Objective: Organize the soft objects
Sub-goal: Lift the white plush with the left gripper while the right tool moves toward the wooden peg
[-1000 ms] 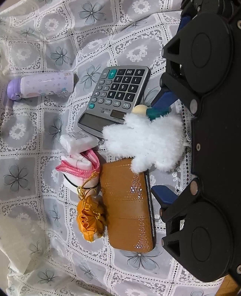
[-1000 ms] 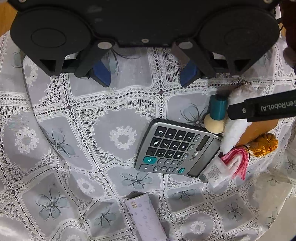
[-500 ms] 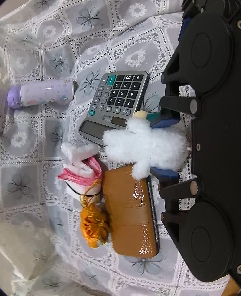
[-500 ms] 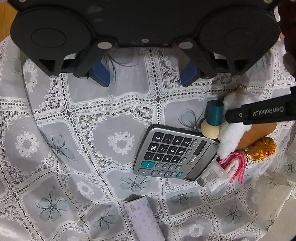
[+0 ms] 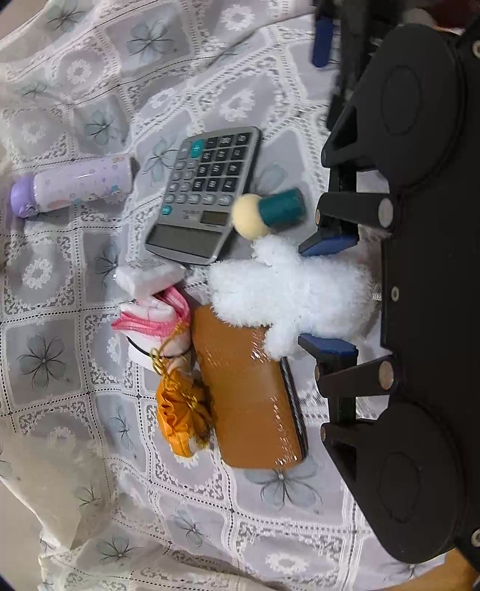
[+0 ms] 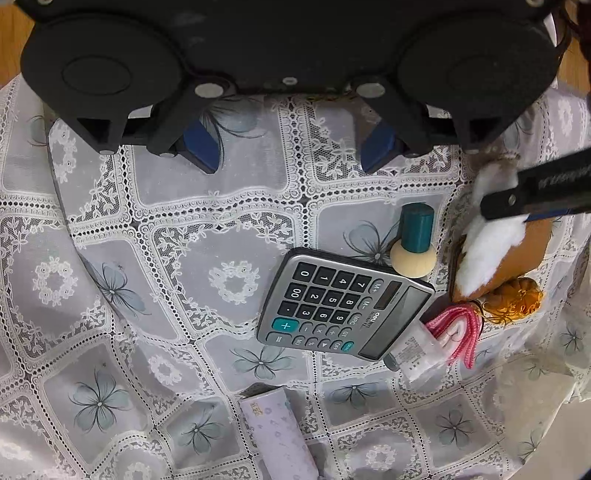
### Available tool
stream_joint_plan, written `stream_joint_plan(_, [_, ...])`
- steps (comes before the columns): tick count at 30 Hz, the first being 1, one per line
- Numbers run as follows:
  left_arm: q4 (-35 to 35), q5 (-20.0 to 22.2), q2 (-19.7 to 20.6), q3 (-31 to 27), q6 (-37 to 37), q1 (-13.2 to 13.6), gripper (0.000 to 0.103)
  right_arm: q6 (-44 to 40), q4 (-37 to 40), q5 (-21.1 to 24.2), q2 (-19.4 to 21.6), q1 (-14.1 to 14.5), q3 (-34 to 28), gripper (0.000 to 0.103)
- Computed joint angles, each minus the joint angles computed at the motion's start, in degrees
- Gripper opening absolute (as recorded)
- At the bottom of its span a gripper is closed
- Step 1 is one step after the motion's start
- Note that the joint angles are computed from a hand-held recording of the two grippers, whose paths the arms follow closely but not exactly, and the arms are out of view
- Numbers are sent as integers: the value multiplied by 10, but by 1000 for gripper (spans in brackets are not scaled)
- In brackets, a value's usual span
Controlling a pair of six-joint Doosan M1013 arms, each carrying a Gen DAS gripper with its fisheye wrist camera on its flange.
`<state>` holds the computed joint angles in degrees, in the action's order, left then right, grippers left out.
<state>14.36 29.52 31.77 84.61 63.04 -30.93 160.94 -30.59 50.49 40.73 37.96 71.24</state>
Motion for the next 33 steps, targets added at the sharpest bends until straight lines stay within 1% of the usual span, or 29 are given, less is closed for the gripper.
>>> stream_joint_plan(3, [-26, 5, -4, 7, 48, 5, 46, -1, -2, 0, 0, 1, -1, 84])
stream_joint_plan(5, [-52, 5, -5, 10, 82, 10, 48, -3, -2, 0, 0, 2, -2, 84])
stream_joint_plan(9, [-77, 8, -8, 13, 114, 14, 51, -6, -4, 1, 0, 4, -4, 84])
stream_joint_plan(11, [-64, 9, -10, 16, 99, 14, 56, -7, -4, 3, 1, 5, -5, 84])
stream_joint_plan(13, [-37, 12, -12, 18, 65, 11, 56, -7, -4, 4, 2, 5, -6, 84])
stream_joint_plan(18, [-5, 5, -18, 23, 12, 11, 57, -12, -5, 6, 4, 6, -11, 84])
stream_joint_plan(19, [15, 9, -18, 22, -4, 10, 57, -13, -5, 6, 4, 7, -12, 84])
stream_joint_plan(21, [94, 21, -18, 22, -64, 3, 57, -14, -5, 5, 5, 7, -13, 84])
stream_joint_plan(22, [134, 23, -19, 23, -89, 0, 59, -15, -6, 5, 5, 7, -14, 84])
stream_joint_plan(24, [178, 33, -19, 24, -113, -2, 63, -15, -6, 5, 6, 7, -15, 85])
stream_joint_plan(30, [181, 48, -17, 22, -122, 2, 63, -18, -8, 3, 7, 6, -19, 85])
stream_joint_plan(33, [166, 39, -21, 29, -118, 4, 63, -19, -15, 2, 10, 6, -25, 85])
